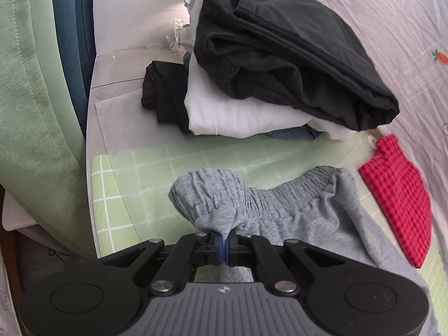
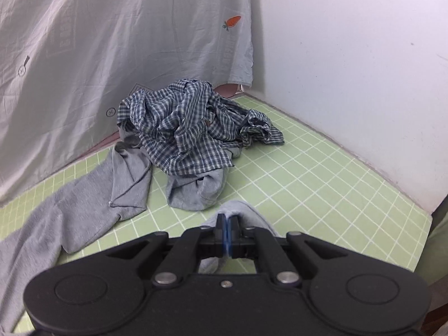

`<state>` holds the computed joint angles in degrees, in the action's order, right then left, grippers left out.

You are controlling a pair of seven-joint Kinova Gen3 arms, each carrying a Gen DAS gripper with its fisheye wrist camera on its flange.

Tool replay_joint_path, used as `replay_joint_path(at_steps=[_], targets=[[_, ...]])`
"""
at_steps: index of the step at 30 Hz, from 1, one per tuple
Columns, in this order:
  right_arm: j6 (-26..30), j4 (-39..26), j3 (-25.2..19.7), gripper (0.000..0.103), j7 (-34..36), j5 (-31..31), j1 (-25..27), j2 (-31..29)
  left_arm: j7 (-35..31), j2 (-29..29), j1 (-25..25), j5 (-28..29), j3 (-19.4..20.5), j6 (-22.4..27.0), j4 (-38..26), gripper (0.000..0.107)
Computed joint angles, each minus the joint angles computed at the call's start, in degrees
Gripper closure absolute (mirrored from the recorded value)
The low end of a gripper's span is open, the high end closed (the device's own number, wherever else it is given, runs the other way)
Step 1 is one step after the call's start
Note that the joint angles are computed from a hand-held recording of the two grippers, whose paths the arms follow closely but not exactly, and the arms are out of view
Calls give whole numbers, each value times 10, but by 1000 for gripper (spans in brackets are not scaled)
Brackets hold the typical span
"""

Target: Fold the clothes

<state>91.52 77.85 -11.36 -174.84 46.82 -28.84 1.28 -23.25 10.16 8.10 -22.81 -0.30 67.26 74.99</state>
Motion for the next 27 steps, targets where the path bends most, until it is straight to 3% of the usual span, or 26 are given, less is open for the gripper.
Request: replay_joint_path(at_steps=[5, 10, 15, 18, 21, 22, 23, 24, 27], targets=[[-38, -4, 8, 102, -7, 7, 16, -4, -23, 20, 8, -15, 2, 2, -39, 105], [-41, -15, 2, 102, -5, 32, 13, -8, -18, 11, 16, -23, -5, -1, -36, 105], [27, 1, -4, 102, 37, 3, 8, -3, 1, 25, 17, -57, 5, 61, -24, 104], [32, 29, 9, 100, 65, -67, 22, -8, -31, 59, 44, -42, -29, 127, -54, 84], [-1, 69, 11, 96, 40, -122, 39, -29, -27, 59, 51, -68, 2, 133, -54, 66], [-8, 80, 5, 92, 24, -125, 41, -33, -22, 58, 66, -79, -3, 130, -52, 54], [-16, 86, 2, 76, 16, -129, 43, -34, -18, 58, 78, -91, -1, 130, -54, 45], [-23, 90, -1, 64, 12, -134, 44, -35, -16, 60, 89, -103, 1, 132, -58, 43], [-41, 103, -7, 63, 20, -136, 45, -31, -22, 72, 122, -131, 8, 139, -80, 41]])
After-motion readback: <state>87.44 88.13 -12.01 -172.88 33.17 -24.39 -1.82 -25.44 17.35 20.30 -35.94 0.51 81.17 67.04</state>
